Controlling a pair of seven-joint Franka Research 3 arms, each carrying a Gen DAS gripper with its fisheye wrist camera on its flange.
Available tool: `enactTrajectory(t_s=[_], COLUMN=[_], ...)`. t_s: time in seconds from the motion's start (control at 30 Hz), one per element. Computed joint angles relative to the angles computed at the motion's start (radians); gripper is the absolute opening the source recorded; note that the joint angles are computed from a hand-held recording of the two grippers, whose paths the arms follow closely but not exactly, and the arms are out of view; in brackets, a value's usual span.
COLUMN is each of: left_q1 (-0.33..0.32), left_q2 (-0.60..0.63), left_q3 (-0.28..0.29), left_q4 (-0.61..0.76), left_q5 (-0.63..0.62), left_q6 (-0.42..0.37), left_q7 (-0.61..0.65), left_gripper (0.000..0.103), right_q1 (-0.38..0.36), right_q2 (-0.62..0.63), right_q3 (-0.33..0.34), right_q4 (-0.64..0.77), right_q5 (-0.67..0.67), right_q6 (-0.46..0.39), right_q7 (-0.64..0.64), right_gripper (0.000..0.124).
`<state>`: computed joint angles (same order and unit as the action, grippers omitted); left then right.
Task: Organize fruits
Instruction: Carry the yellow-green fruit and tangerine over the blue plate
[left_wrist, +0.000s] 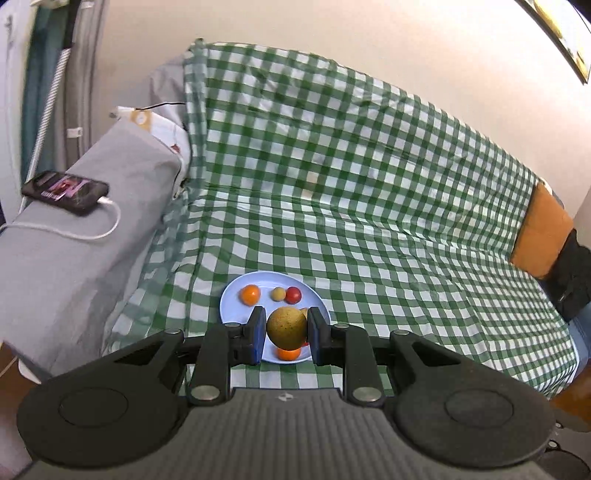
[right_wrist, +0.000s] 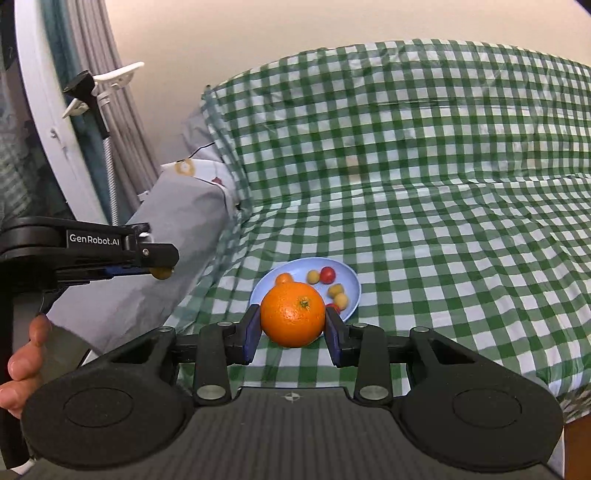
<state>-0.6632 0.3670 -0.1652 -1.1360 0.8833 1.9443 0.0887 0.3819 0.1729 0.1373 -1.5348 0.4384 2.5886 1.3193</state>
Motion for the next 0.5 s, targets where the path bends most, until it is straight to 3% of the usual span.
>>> enactTrajectory(t_s=[0.17, 0.5], left_q1=[-0.006, 0.004], left_q2=[-0.032, -0.005], left_q3=[-0.011, -0.016], left_q4=[-0.046, -0.015], left_q5=[0.015, -0.006], left_q6=[-0.002, 0.025], left_q7=[-0.045, -0.015], left_gripper=[0.026, 0.026], right_q1=[0.006, 0.011], right_q2=[-0.023, -0.024], right_q3=[0.004, -0.008], right_q4=[-0.026, -0.047], right_q5=[0.004, -0.037], right_q6=[0.006, 0.073], right_q7=[-0.014, 0.033], right_gripper=[0.038, 0.038])
